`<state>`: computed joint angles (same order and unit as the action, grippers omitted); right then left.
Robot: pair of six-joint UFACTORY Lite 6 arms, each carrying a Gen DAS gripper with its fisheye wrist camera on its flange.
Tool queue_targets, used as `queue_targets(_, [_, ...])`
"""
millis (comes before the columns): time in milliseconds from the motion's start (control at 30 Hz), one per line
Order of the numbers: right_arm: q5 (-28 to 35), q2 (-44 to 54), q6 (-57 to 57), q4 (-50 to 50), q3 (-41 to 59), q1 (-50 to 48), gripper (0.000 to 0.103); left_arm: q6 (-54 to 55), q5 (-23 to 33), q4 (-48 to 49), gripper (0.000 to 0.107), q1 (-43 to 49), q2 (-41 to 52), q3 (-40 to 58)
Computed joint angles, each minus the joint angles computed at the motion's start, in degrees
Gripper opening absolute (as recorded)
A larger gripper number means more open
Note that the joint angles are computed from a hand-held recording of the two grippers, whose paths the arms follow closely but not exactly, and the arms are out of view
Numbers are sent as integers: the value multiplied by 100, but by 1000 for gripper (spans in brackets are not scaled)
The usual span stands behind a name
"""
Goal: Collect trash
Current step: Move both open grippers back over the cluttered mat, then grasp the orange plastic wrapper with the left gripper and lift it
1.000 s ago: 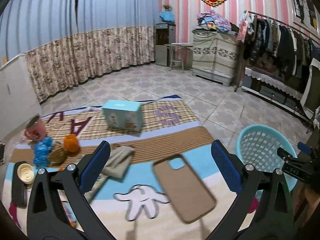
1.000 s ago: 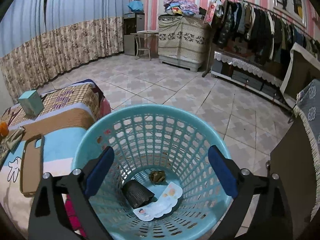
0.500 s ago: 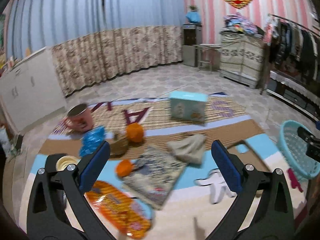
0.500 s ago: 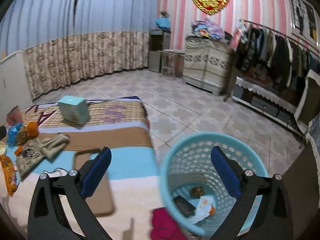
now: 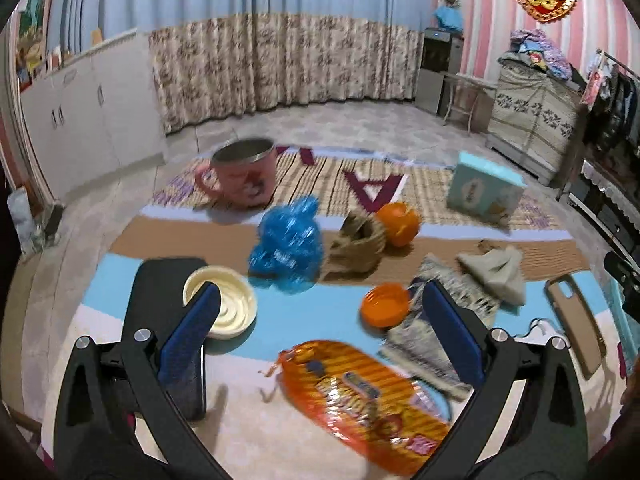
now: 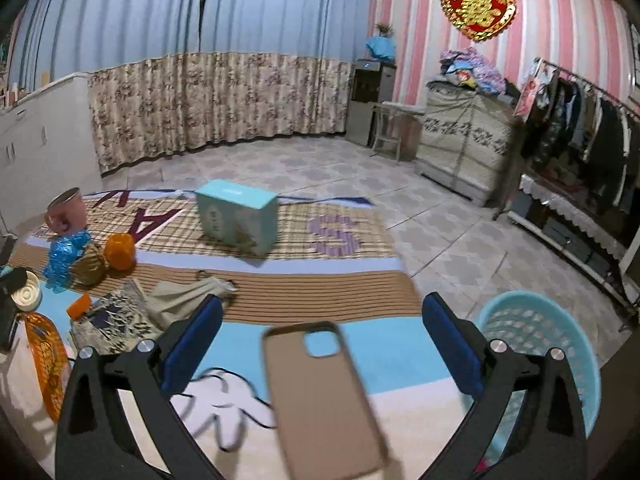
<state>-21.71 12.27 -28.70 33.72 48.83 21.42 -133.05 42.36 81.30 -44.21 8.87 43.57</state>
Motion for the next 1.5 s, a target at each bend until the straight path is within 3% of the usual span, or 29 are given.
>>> queue_targets(200, [-20, 733, -90, 199, 488, 199, 98, -251, -282, 272, 97, 91, 377, -170])
queue_targets(367, [-42, 1010, -91, 82, 585, 178, 98, -1223, -681, 824, 92, 272, 437, -368])
queue_targets(567, [74, 1124, 177, -187, 647, 92, 98, -1119, -1065, 975, 67, 504, 900, -162])
queue_targets(633, [81, 1160, 216, -234, 662, 107, 98, -1181, -1225, 1121, 52, 581, 948, -142])
queue_targets(767, [51, 1193, 65, -96, 700, 212, 98, -1245, -1321, 1311, 32, 632, 925, -175])
queue_targets(833, [48, 1199, 73, -105, 694, 249, 98, -1054, -1370, 1229, 15, 678, 907, -136])
queue_targets(900, [56, 1205, 2, -32, 701, 272, 98, -926, -1389, 1191, 9, 705, 778, -169])
queue_targets(1100, [76, 1178, 169, -156, 683, 355, 98, -337, -729, 818, 9, 512, 152, -232])
queue_targets(1367, [166, 1486, -412, 455, 1089, 779, 98, 165, 308, 799, 9, 206, -377, -236])
queue_targets(1500, [338, 1820, -880, 1036, 1573, 946, 98, 113, 325, 1018, 9, 346, -629, -410])
